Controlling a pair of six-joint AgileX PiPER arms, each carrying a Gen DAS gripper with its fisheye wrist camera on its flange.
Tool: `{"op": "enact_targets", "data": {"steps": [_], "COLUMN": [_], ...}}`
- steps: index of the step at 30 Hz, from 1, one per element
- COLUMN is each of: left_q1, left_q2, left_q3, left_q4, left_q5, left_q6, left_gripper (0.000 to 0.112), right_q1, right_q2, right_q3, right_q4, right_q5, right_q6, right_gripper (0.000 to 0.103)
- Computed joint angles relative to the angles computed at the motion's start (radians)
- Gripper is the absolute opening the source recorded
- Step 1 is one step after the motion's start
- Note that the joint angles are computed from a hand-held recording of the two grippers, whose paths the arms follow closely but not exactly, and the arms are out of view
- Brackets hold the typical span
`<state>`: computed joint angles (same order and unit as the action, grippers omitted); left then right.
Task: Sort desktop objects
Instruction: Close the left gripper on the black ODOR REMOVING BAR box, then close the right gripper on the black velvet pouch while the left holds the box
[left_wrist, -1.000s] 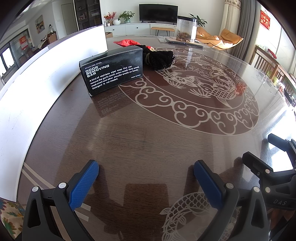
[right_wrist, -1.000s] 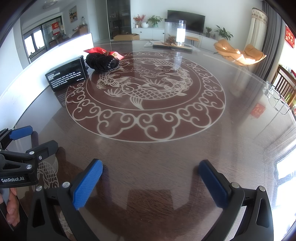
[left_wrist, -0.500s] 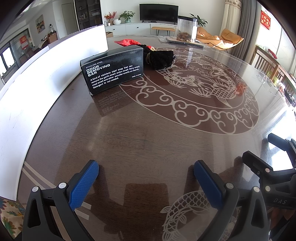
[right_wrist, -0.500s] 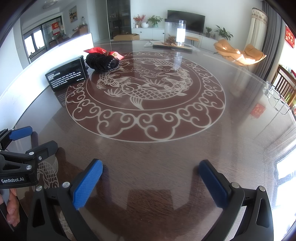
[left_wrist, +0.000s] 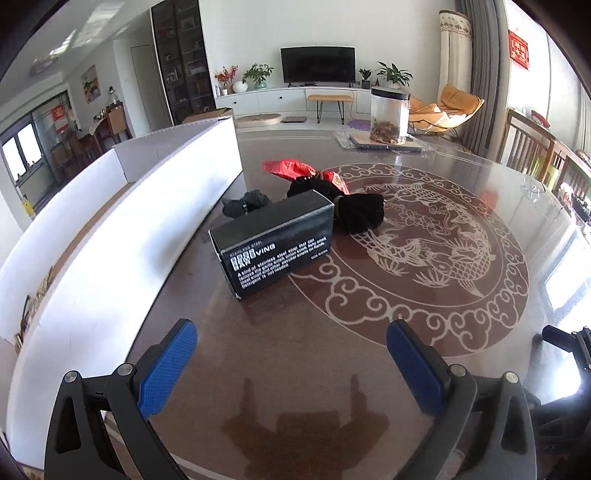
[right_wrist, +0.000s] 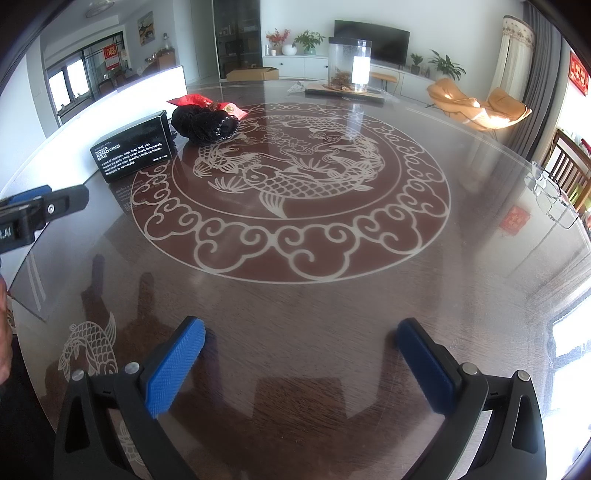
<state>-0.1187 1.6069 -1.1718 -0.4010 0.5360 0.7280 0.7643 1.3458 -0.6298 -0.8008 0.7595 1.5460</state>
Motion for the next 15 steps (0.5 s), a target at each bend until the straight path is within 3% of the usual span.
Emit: {"op": "enact_targets", "data": {"steps": [5, 12, 13, 14, 15], "left_q1": [-0.028, -0.104, -0.105, -0.096, -0.074], "left_q2": [0.235, 0.44, 0.446, 0.452, 0.465], "left_q3": [-0.34, -0.567, -0.559, -0.568, -0.596], "left_q4": [0.076, 0.266, 0.276, 0.246, 0.18], "left_q5": [0.104, 0.22, 0.202, 0.218, 0.271], "left_q6": [0.043, -0.052, -0.066, -0.062, -0.05], "left_gripper": [0.103, 0.1, 0.08, 0.068, 0.042], "right_q1": [0.0, -0.001, -0.001, -0.001, -0.001], "right_q2": [0.001, 0.002, 0.002, 0.002, 0.002], "right_q3": [0.0, -0.001, -0.001, -0.001, -0.001], "right_q4": [0.0, 0.0, 0.0, 0.0, 0.0], "right_q5": [0.0, -0.001, -0.001, -0.001, -0.001], "right_q6": [0.0, 0.0, 0.0, 0.0, 0.0], "right_gripper": [0.103, 0.103, 0.103, 0.103, 0.103]}}
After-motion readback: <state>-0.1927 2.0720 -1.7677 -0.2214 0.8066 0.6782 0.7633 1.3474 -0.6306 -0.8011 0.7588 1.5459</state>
